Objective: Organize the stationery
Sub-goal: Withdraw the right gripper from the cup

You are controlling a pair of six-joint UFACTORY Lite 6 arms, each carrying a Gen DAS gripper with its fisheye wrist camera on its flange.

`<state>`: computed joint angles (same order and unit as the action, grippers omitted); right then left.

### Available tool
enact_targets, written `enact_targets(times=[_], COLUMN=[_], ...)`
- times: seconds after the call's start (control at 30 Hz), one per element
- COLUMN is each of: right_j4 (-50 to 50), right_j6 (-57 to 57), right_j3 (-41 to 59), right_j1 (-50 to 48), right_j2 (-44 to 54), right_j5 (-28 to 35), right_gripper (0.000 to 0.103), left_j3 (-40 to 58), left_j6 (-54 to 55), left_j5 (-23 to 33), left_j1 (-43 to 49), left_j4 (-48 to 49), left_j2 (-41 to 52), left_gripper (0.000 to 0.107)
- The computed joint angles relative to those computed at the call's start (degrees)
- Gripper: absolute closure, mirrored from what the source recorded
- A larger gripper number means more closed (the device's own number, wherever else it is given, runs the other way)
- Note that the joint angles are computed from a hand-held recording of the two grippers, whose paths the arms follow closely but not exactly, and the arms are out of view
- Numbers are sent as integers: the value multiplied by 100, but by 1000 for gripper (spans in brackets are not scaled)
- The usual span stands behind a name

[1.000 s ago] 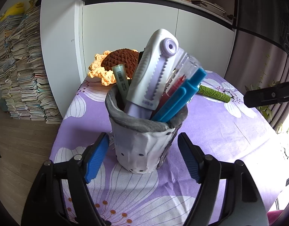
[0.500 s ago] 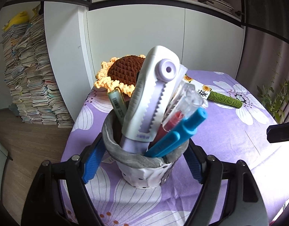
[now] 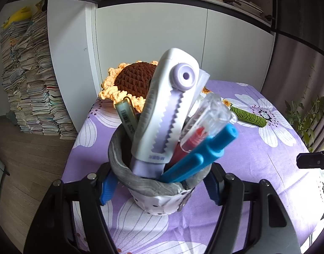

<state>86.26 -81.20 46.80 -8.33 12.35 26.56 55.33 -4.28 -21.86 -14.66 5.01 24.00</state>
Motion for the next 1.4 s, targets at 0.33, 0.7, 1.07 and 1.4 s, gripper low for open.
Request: enact_targets(times=[0.33,0.7,1.07,1.4], right_j4=[386,646,699,690], right_j6=[-641,-1264,-1491,-1438], right_j3=[-146,-432,-231,-134], right_j1=[-555,-1609,-1983,-1913], right_j2=[93,123,566,678], right_j5=[328,683,1007,983], right_gripper=[73,73,73,72], left_j3=[308,1996,2723,2892], left_j6=[1330,780,2739,3825], left_j5=[214,905,931,1027], left_j1=[-999,-1825,-2005,-2036], left_j4=[-1357,-1096,-3162,-4107], left_j2=[-158,1245,1684,1935], left_gripper=[39,39,39,26])
